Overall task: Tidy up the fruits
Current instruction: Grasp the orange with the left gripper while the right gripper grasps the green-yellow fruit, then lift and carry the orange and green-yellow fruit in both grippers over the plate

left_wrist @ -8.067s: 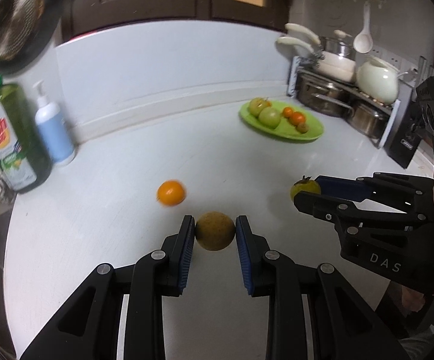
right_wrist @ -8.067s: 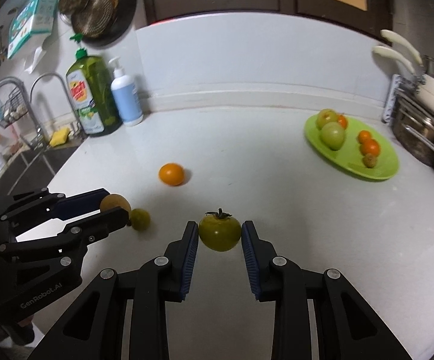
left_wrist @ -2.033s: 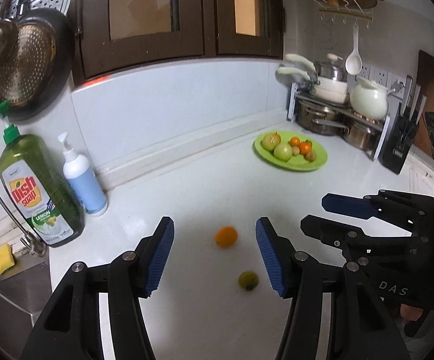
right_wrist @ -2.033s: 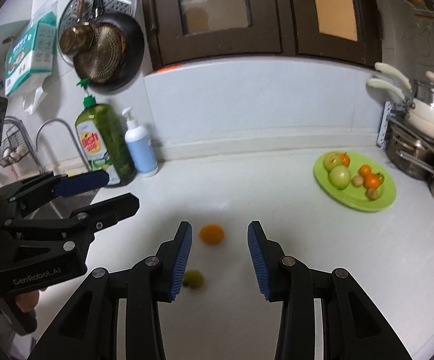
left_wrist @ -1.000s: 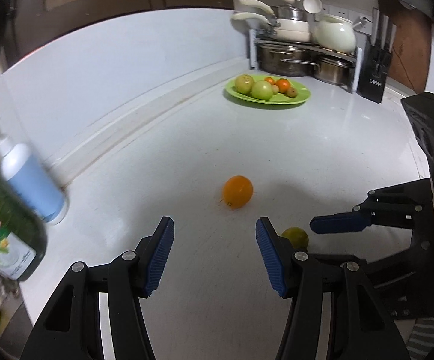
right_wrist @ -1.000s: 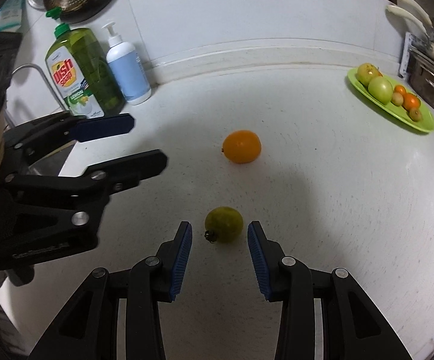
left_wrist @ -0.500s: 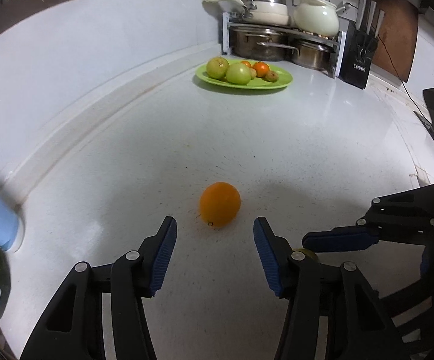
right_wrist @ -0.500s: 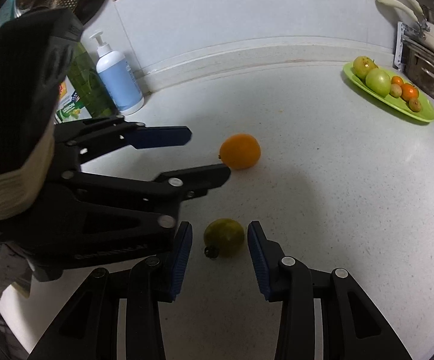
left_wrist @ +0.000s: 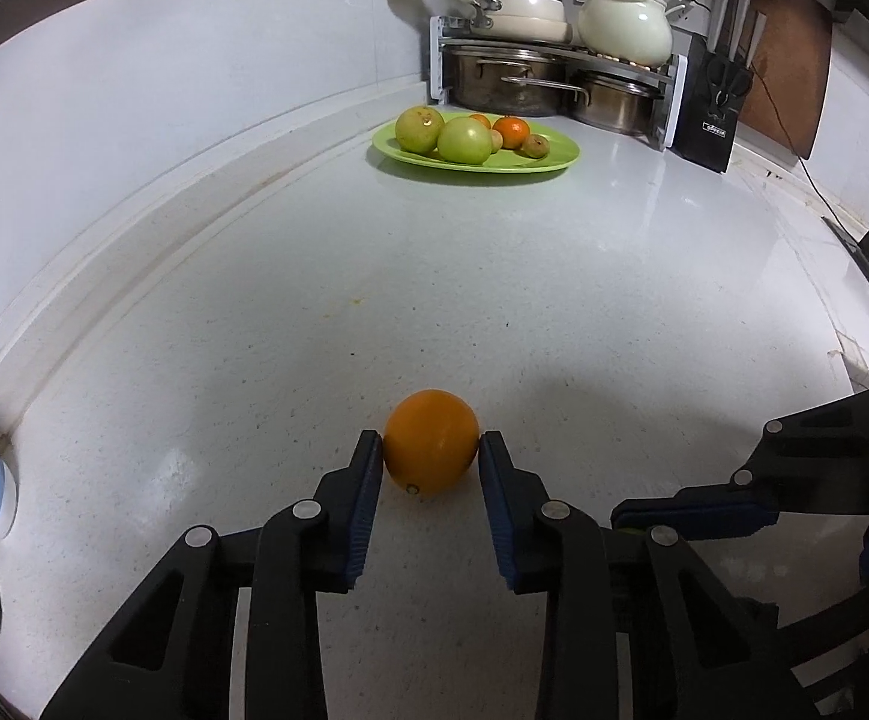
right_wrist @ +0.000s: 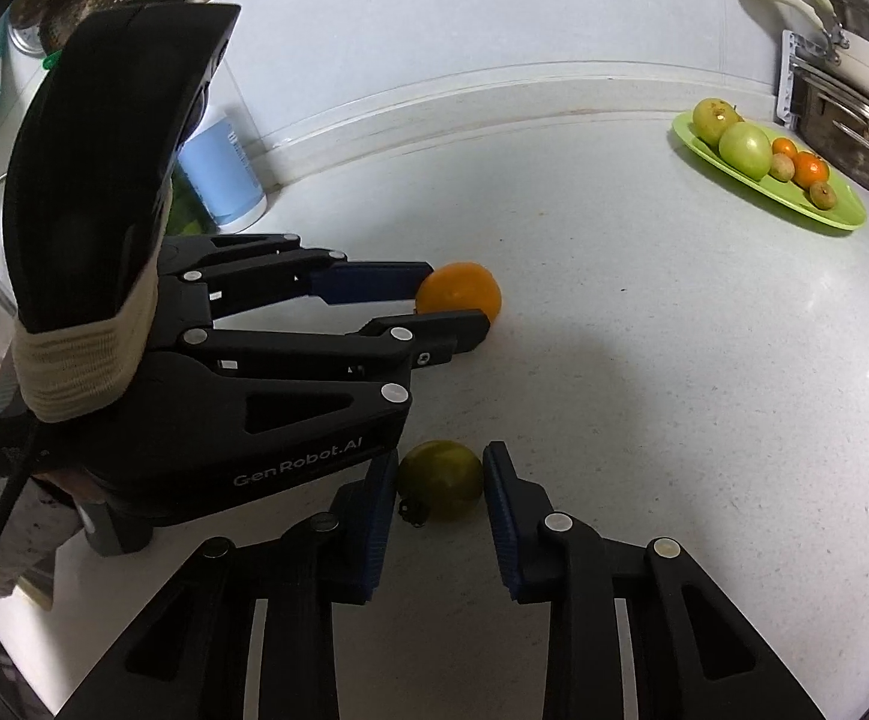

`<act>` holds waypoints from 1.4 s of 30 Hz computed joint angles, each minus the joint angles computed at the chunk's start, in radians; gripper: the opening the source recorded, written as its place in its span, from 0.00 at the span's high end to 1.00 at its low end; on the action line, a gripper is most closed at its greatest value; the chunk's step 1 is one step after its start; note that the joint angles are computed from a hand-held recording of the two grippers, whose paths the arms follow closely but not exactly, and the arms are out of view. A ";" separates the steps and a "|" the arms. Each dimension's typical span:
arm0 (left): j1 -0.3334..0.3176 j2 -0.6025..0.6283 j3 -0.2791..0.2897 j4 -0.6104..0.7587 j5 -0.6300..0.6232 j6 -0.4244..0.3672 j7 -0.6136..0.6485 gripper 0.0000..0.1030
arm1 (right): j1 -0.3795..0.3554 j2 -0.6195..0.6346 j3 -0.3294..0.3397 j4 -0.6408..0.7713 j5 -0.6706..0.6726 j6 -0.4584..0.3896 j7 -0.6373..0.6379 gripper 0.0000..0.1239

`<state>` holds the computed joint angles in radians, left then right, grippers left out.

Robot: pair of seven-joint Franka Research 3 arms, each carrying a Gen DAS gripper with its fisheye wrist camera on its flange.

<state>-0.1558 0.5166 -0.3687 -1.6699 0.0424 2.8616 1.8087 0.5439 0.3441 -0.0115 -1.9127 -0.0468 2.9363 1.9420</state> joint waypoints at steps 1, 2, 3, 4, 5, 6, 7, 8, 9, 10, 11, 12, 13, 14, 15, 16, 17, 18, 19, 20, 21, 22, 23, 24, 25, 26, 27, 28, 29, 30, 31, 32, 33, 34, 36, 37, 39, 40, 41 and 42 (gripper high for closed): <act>-0.006 -0.002 0.007 0.000 0.006 -0.003 -0.006 0.68 | 0.002 -0.001 -0.002 -0.001 -0.002 0.001 0.002 0.75; -0.011 -0.005 0.013 -0.001 0.010 -0.004 -0.014 0.68 | 0.004 -0.002 -0.006 -0.003 -0.005 0.003 0.006 0.75; -0.014 -0.009 0.016 -0.005 0.012 -0.004 -0.022 0.68 | 0.005 -0.002 -0.006 -0.003 -0.006 0.004 0.007 0.75; -0.024 -0.013 0.029 -0.007 0.020 -0.006 -0.039 0.68 | 0.011 -0.006 -0.012 -0.007 -0.012 0.006 0.015 0.75; -0.026 -0.021 0.033 -0.015 0.023 -0.002 -0.049 0.68 | 0.011 -0.007 -0.011 -0.009 -0.013 0.008 0.016 0.75; -0.027 -0.027 0.034 -0.023 0.026 0.002 -0.057 0.68 | 0.010 -0.008 -0.010 -0.010 -0.013 0.010 0.016 0.75; -0.039 -0.039 0.050 -0.035 0.039 0.006 -0.079 0.68 | 0.008 -0.009 -0.011 -0.012 -0.014 0.012 0.015 0.75; -0.041 -0.046 0.053 -0.043 0.045 0.011 -0.089 0.68 | 0.009 -0.010 -0.011 -0.013 -0.015 0.014 0.017 0.75; -0.038 -0.056 0.051 -0.055 0.046 0.019 -0.097 0.68 | 0.005 -0.009 -0.008 -0.011 -0.013 0.015 0.013 0.75; -0.044 -0.064 0.059 -0.062 0.054 0.022 -0.113 0.68 | 0.008 -0.009 -0.012 -0.011 -0.016 0.016 0.015 0.75; -0.053 -0.072 0.071 -0.068 0.066 0.025 -0.134 0.68 | 0.009 -0.009 -0.014 -0.011 -0.020 0.016 0.016 0.75; -0.058 -0.080 0.079 -0.076 0.075 0.031 -0.153 0.68 | 0.008 -0.010 -0.014 -0.011 -0.020 0.017 0.015 0.75; -0.070 -0.091 0.095 -0.085 0.090 0.036 -0.184 0.68 | 0.011 -0.015 -0.016 -0.016 -0.023 0.021 0.018 0.75; -0.079 -0.103 0.108 -0.096 0.102 0.040 -0.214 0.68 | 0.012 -0.016 -0.018 -0.016 -0.025 0.022 0.019 0.76; -0.090 -0.117 0.124 -0.110 0.119 0.048 -0.249 0.68 | 0.012 -0.018 -0.020 -0.019 -0.028 0.025 0.021 0.76; -0.100 -0.128 0.138 -0.120 0.140 0.054 -0.280 0.68 | 0.016 -0.022 -0.025 -0.022 -0.034 0.029 0.026 0.76; -0.108 -0.140 0.151 -0.133 0.158 0.061 -0.312 0.68 | 0.019 -0.023 -0.029 -0.023 -0.040 0.031 0.031 0.76; -0.122 -0.154 0.171 -0.148 0.183 0.067 -0.355 0.68 | 0.025 -0.027 -0.037 -0.026 -0.050 0.035 0.040 0.76; -0.126 -0.164 0.178 -0.159 0.202 0.072 -0.383 0.68 | 0.029 -0.031 -0.043 -0.029 -0.059 0.040 0.047 0.76; -0.126 -0.173 0.181 -0.170 0.217 0.076 -0.406 0.68 | 0.031 -0.034 -0.046 -0.031 -0.066 0.043 0.052 0.76; -0.134 -0.186 0.193 -0.183 0.238 0.081 -0.441 0.68 | 0.034 -0.038 -0.050 -0.034 -0.074 0.047 0.059 0.76; -0.134 -0.190 0.195 -0.186 0.252 0.082 -0.462 0.68 | 0.039 -0.042 -0.056 -0.037 -0.084 0.051 0.066 0.76; -0.140 -0.199 0.203 -0.194 0.273 0.083 -0.491 0.68 | 0.038 -0.045 -0.056 -0.039 -0.088 0.055 0.069 0.76; -0.150 -0.208 0.216 -0.203 0.300 0.086 -0.528 0.68 | 0.037 -0.049 -0.055 -0.041 -0.093 0.058 0.071 0.76; -0.164 -0.217 0.234 -0.210 0.334 0.088 -0.571 0.68 | 0.042 -0.053 -0.061 -0.045 -0.103 0.061 0.078 0.76; -0.168 -0.225 0.240 -0.217 0.356 0.089 -0.603 0.68 | 0.043 -0.058 -0.063 -0.048 -0.110 0.066 0.081 0.76; -0.168 -0.232 0.240 -0.224 0.372 0.092 -0.630 0.68 | 0.042 -0.063 -0.063 -0.052 -0.117 0.071 0.083 0.76; -0.175 -0.243 0.249 -0.234 0.398 0.094 -0.668 0.68 | 0.046 -0.070 -0.069 -0.057 -0.127 0.077 0.089 0.76; -0.179 -0.249 0.254 -0.237 0.422 0.093 -0.699 0.68 | 0.048 -0.074 -0.071 -0.061 -0.136 0.081 0.093 0.76; -0.185 -0.254 0.259 -0.239 0.449 0.092 -0.734 0.68 | 0.050 -0.079 -0.075 -0.064 -0.146 0.086 0.097 0.76; -0.192 -0.264 0.267 -0.246 0.479 0.092 -0.774 0.68 | 0.050 -0.083 -0.078 -0.066 -0.155 0.089 0.101 0.76; -0.192 -0.270 0.267 -0.248 0.499 0.090 -0.801 0.68 | 0.049 -0.087 -0.078 -0.068 -0.160 0.093 0.103 0.76; -0.189 -0.277 0.265 -0.254 0.516 0.090 -0.825 0.68 | 0.043 -0.092 -0.074 -0.073 -0.161 0.097 0.099 0.76; -0.189 -0.282 0.265 -0.257 0.534 0.092 -0.853 0.68 | 0.043 -0.096 -0.076 -0.075 -0.167 0.100 0.102 0.76; -0.192 -0.293 0.268 -0.259 0.580 0.093 -0.914 0.68 | 0.048 -0.103 -0.086 -0.080 -0.187 0.108 0.115 0.76; -0.190 -0.294 0.264 -0.257 0.594 0.092 -0.932 0.68 | 0.045 -0.108 -0.086 -0.083 -0.192 0.111 0.116 0.76; -0.192 -0.299 0.261 -0.253 0.631 0.085 -0.974 0.68 | 0.037 -0.121 -0.084 -0.095 -0.200 0.120 0.114 0.76; -0.191 -0.302 0.260 -0.253 0.648 0.084 -0.992 0.68 | 0.038 -0.126 -0.089 -0.099 -0.210 0.123 0.118 0.76; -0.193 -0.304 0.259 -0.251 0.666 0.082 -1.013 0.68 | 0.039 -0.131 -0.094 -0.103 -0.220 0.127 0.125 0.76; -0.192 -0.304 0.256 -0.247 0.678 0.080 -1.027 0.68 | 0.034 -0.138 -0.093 -0.108 -0.225 0.132 0.125 0.76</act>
<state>-0.3476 0.2128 -0.1131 -1.9164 0.7207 2.9411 0.7816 0.5783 0.2066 -0.1049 -2.0206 -0.2715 3.0684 2.0674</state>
